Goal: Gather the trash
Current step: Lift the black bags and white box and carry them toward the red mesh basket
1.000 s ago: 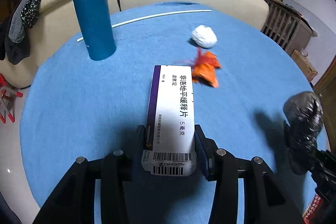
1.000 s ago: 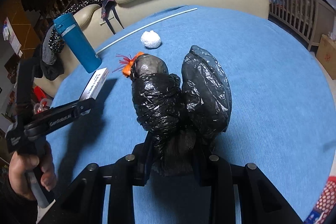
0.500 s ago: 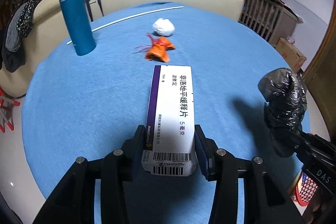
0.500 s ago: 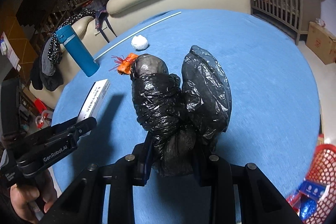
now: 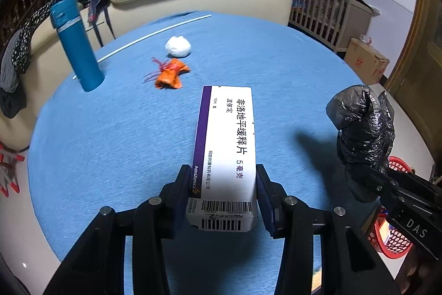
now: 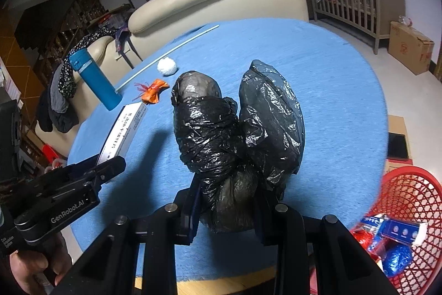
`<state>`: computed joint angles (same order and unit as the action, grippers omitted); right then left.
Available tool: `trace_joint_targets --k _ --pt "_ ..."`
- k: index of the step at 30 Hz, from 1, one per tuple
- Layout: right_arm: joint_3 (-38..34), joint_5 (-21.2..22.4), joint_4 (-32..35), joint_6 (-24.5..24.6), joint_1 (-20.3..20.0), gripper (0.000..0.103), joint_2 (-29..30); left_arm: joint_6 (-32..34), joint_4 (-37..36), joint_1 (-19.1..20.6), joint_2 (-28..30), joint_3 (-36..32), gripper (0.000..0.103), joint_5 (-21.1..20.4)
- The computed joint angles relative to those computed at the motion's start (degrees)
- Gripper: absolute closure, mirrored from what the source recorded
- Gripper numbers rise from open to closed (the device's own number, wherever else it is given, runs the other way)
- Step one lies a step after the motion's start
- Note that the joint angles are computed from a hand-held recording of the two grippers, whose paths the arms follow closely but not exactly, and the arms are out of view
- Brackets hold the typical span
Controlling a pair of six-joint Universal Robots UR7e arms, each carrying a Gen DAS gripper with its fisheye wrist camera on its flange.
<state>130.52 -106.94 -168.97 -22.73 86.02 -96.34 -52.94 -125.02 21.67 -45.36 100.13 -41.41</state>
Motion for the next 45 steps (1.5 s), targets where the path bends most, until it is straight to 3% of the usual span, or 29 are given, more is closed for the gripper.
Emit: trace_joint_targets --k 21,45 --pt "2.63 2.13 -0.57 -1.07 -6.27 0.07 -9.62 6.63 -2.44 -3.02 7.68 -6.8 0.056 -2.8" --pt "5.0 11.89 6.4 -3.84 -25.6 0.07 -26.89 18.28 -4.14 -6.17 18.31 -17.74 0.056 -8.59"
